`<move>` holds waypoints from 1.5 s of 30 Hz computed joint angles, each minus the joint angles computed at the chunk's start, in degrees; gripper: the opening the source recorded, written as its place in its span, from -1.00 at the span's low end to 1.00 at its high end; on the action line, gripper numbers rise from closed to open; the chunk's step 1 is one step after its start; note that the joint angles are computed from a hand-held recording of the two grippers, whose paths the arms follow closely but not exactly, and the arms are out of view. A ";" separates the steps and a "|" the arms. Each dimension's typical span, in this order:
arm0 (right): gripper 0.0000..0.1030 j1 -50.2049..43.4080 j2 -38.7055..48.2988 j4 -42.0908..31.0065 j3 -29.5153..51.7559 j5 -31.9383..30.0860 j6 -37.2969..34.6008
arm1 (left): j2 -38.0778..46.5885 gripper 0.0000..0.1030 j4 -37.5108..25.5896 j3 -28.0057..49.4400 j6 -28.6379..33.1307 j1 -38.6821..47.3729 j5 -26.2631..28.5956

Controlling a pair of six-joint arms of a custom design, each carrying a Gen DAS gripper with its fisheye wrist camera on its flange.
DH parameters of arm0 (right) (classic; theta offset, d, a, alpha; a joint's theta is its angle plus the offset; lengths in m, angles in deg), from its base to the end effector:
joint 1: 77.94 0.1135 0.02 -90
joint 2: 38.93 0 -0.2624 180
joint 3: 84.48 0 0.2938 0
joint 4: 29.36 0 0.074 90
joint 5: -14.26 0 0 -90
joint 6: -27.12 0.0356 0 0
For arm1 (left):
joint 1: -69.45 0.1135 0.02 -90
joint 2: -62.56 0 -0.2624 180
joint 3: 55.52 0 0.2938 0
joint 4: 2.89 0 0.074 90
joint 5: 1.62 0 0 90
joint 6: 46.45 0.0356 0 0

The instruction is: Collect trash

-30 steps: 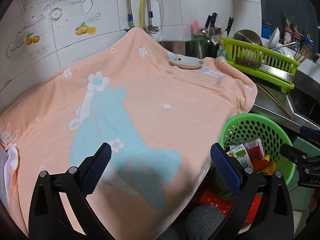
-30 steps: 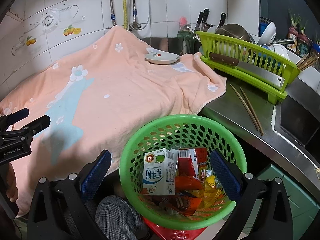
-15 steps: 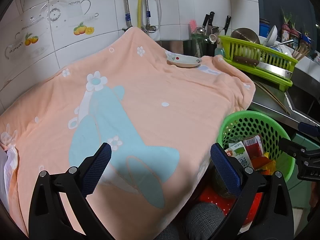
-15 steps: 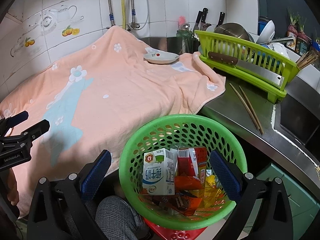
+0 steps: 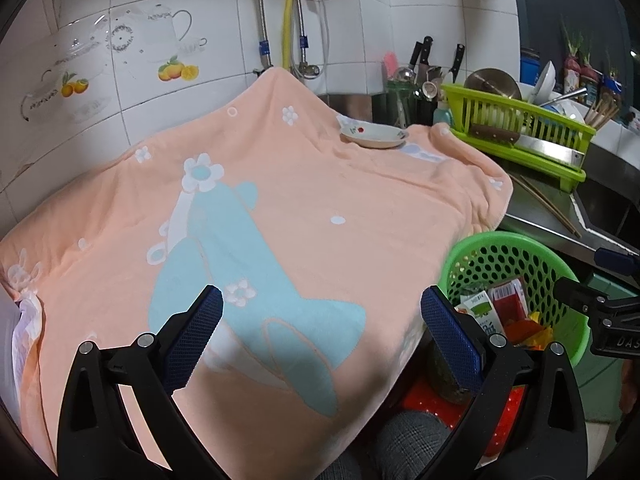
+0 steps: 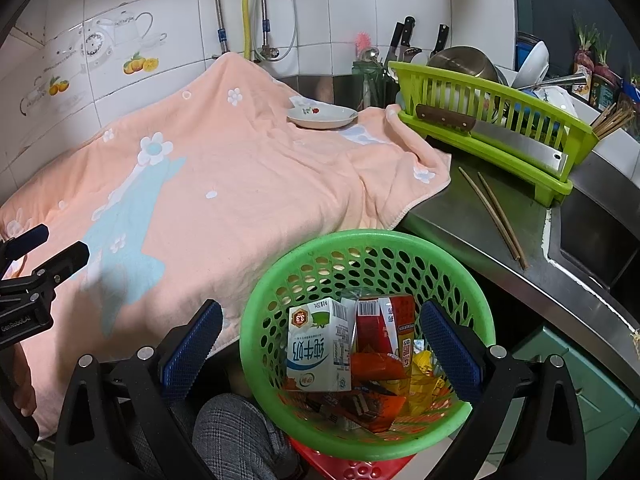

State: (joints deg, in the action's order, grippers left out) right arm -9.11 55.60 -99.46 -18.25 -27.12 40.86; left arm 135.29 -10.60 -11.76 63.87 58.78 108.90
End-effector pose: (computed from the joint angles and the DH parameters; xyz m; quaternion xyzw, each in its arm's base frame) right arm 0.1279 0.2563 0.1393 0.2439 0.8761 -0.0932 0.4054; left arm 0.2780 -0.0651 0.1576 0.3119 0.8261 -0.1215 0.4533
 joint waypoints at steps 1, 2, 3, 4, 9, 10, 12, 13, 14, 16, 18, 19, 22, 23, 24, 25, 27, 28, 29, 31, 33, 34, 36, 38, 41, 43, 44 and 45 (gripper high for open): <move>0.86 0.13 0.03 -0.26 0.12 0.21 0.26 | -0.26 0.90 0.01 -0.01 -0.16 0.07 -0.05; 0.86 0.26 0.05 -0.59 0.27 0.47 0.60 | -0.51 0.90 0.19 -0.14 -0.26 0.19 -0.05; 0.86 0.35 0.02 -0.96 0.42 0.65 0.86 | -0.69 0.90 0.29 -0.19 -0.35 0.26 -0.01; 0.86 0.52 0.07 -1.46 0.61 0.91 1.33 | -0.88 0.90 0.43 -0.26 -0.46 0.42 0.10; 0.86 1.24 1.02 -4.16 2.39 1.91 3.48 | -1.40 0.90 0.84 -0.41 -0.81 0.81 0.15; 0.86 1.32 1.23 -4.55 2.73 2.10 3.73 | -1.53 0.90 0.86 -0.46 -0.92 0.87 0.14; 0.86 1.49 1.41 -5.23 3.12 2.33 4.12 | -1.60 0.90 0.84 -0.50 -0.93 0.99 0.30; 0.86 1.51 1.50 -5.45 3.32 2.43 4.19 | -1.69 0.90 0.86 -0.58 -0.96 1.01 0.28; 0.86 1.47 1.66 -5.59 3.55 2.51 4.24 | -1.77 0.90 0.91 -0.64 -0.95 1.07 0.31; 0.86 1.55 1.75 -5.74 3.70 2.69 4.34 | -1.79 0.90 0.89 -0.65 -0.89 1.12 0.42; 0.86 1.48 1.69 -5.61 3.64 2.77 4.12 | -1.84 0.90 1.00 -0.70 -0.97 1.19 0.49; 0.86 1.48 1.78 -5.65 3.73 2.79 4.11 | -1.91 0.90 1.06 -0.84 -1.07 1.14 0.41; 0.86 1.44 1.87 -5.54 3.89 2.79 3.84 | -1.91 0.90 1.01 -0.82 -0.98 1.16 0.45; 0.86 1.45 1.92 -5.48 3.94 2.82 3.77 | -1.94 0.90 1.00 -0.84 -0.94 1.17 0.45; 0.86 1.37 1.89 -5.36 3.91 2.82 3.64 | -1.94 0.90 1.04 -0.85 -0.94 1.15 0.45; 0.86 1.37 1.89 -5.26 3.90 2.80 3.54 | -1.92 0.90 1.07 -0.84 -0.90 1.17 0.46; 0.86 1.26 2.10 -5.24 4.16 2.72 3.37 | -1.94 0.90 1.07 -0.83 -1.00 1.25 0.53; 0.86 1.27 2.13 -5.25 4.19 2.77 3.41 | -1.85 0.90 1.12 -0.81 -0.94 1.24 0.58; 0.86 1.28 2.17 -5.26 4.23 2.77 3.47 | -1.81 0.90 1.24 -0.86 -0.96 1.17 0.44; 0.86 1.18 2.22 -4.95 4.20 2.79 3.27 | -1.86 0.90 1.34 -1.00 -1.08 1.16 0.35; 0.86 1.13 2.42 -4.93 4.36 2.79 3.22 | -1.92 0.90 1.33 -1.03 -1.06 1.10 0.21; 0.86 1.14 2.33 -4.93 4.31 2.78 3.21 | -1.91 0.90 1.34 -1.01 -1.04 1.12 0.25; 0.86 1.14 2.35 -4.85 4.33 2.78 3.15 | -1.90 0.90 1.33 -1.01 -1.05 1.16 0.34; 0.86 1.14 2.59 -4.93 4.54 2.80 3.12 | -1.76 0.90 1.40 -0.95 -0.96 1.19 0.38; 0.86 1.16 2.58 -4.85 4.58 2.75 3.16 | -1.77 0.90 1.44 -0.97 -1.00 1.23 0.44; 0.86 1.13 2.45 -4.54 4.43 2.84 2.83 | -1.87 0.90 1.37 -1.02 -1.04 1.22 0.36; 0.86 1.11 2.52 -4.61 4.50 2.81 2.84 | -1.81 0.90 1.30 -0.97 -1.05 1.22 0.38; 0.86 1.08 2.55 -4.57 4.57 2.81 2.65 | -1.74 0.90 1.15 -0.89 -0.99 1.24 0.50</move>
